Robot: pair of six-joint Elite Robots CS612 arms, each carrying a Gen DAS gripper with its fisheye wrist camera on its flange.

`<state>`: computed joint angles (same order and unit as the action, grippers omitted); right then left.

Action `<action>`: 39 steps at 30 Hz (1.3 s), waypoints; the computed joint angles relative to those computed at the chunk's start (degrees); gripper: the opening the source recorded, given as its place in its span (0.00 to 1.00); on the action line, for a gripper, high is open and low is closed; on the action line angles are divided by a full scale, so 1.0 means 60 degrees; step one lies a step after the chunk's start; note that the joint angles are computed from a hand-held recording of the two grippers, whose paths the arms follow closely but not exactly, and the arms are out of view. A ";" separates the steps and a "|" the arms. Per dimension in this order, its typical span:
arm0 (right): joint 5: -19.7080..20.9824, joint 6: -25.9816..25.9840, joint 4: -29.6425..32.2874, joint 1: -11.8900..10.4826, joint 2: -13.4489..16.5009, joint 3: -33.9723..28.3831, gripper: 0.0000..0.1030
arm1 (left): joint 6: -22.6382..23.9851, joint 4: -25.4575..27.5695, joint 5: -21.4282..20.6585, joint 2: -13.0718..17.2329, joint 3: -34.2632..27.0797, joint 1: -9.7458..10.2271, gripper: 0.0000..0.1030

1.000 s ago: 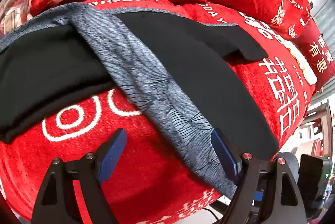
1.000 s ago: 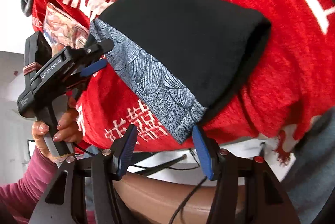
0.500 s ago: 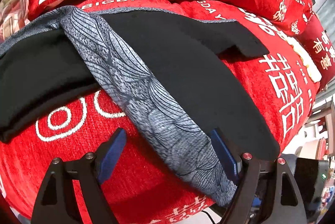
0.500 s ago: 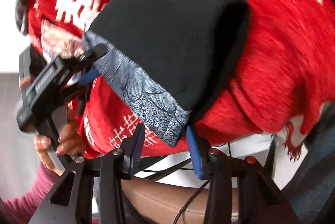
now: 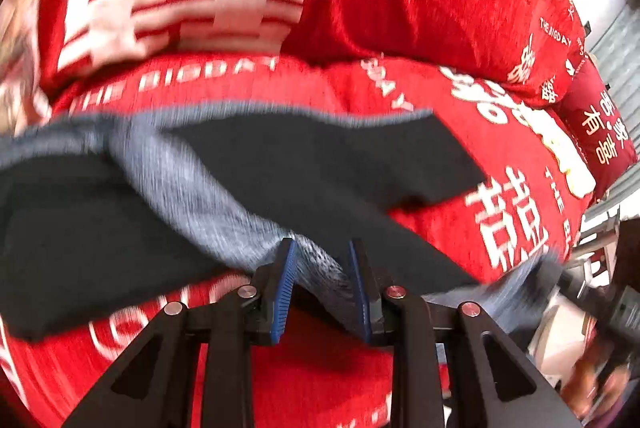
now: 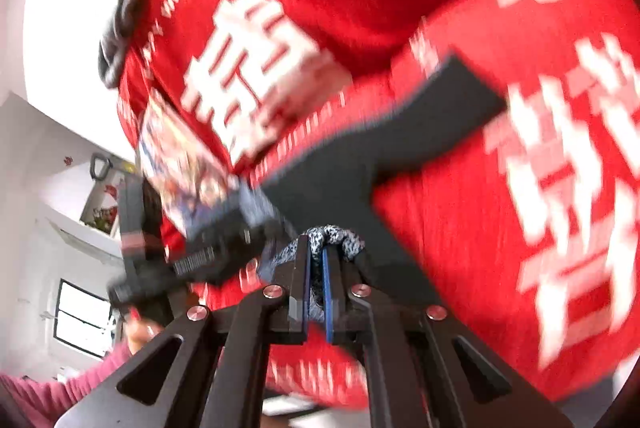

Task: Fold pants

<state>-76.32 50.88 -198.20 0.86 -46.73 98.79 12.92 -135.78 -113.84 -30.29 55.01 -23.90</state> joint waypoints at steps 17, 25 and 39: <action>-0.0234 -0.0931 0.4020 -0.1309 0.1308 -0.3270 0.10 | -0.0483 -0.0294 0.1709 0.1882 -0.3483 -0.0232 0.78; -0.1628 -0.0999 0.3462 -0.1183 0.0904 -0.2758 0.75 | -0.0394 -0.1000 0.3398 0.1514 -0.2561 0.0130 0.78; -0.0108 0.2661 0.0774 -0.1051 0.0842 -0.0263 0.28 | -0.2554 -0.0182 0.4964 0.1621 -0.2375 0.0996 0.78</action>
